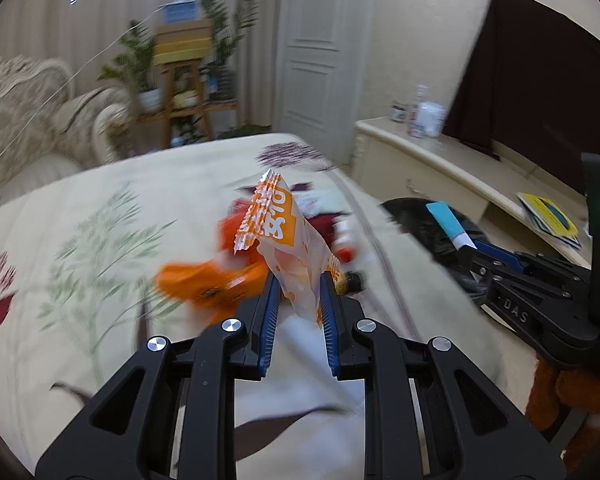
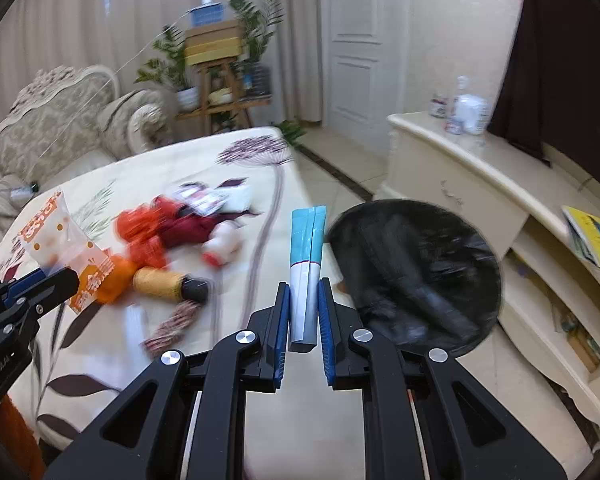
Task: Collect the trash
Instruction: 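Carry the wrapper and tube to the black bin and open both tools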
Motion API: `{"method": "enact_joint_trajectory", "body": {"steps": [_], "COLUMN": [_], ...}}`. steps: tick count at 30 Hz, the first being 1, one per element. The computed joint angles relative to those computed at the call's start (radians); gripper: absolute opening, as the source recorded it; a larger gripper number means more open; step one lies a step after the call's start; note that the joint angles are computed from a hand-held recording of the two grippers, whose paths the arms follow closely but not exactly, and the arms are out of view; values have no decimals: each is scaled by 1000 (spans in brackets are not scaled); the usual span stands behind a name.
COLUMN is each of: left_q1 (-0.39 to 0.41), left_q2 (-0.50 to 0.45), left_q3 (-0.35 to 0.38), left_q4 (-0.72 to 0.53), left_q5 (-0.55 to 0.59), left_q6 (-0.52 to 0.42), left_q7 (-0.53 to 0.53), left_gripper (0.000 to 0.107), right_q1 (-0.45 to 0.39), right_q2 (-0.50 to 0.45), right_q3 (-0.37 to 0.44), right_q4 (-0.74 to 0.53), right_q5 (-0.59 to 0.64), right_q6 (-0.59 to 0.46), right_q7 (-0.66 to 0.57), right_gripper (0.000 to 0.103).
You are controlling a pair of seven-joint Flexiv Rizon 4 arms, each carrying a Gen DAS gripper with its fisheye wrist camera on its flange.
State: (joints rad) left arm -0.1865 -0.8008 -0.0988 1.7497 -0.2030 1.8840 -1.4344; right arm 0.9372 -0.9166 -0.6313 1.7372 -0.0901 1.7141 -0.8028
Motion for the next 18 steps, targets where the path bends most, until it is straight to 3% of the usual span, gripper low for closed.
{"method": "enact_joint_trajectory", "body": {"steps": [6, 11, 18], "left_q1": [-41, -116, -199], "left_q2": [-87, -180, -333], "left_q3": [-24, 20, 124], "left_q4": [-179, -368, -679], "left_q5": [-4, -27, -27], "left_q6": [-98, -209, -420], "left_q7": [40, 64, 30], "left_gripper": [20, 20, 20], "right_q1": [-50, -91, -202], "right_q2": [-25, -48, -79], "right_q3": [-21, -27, 34], "right_q4": [-14, -35, -115], "right_q5": [21, 17, -24], "right_q6": [-11, -15, -46], "right_q7": [29, 49, 67], "right_gripper": [15, 15, 15]}}
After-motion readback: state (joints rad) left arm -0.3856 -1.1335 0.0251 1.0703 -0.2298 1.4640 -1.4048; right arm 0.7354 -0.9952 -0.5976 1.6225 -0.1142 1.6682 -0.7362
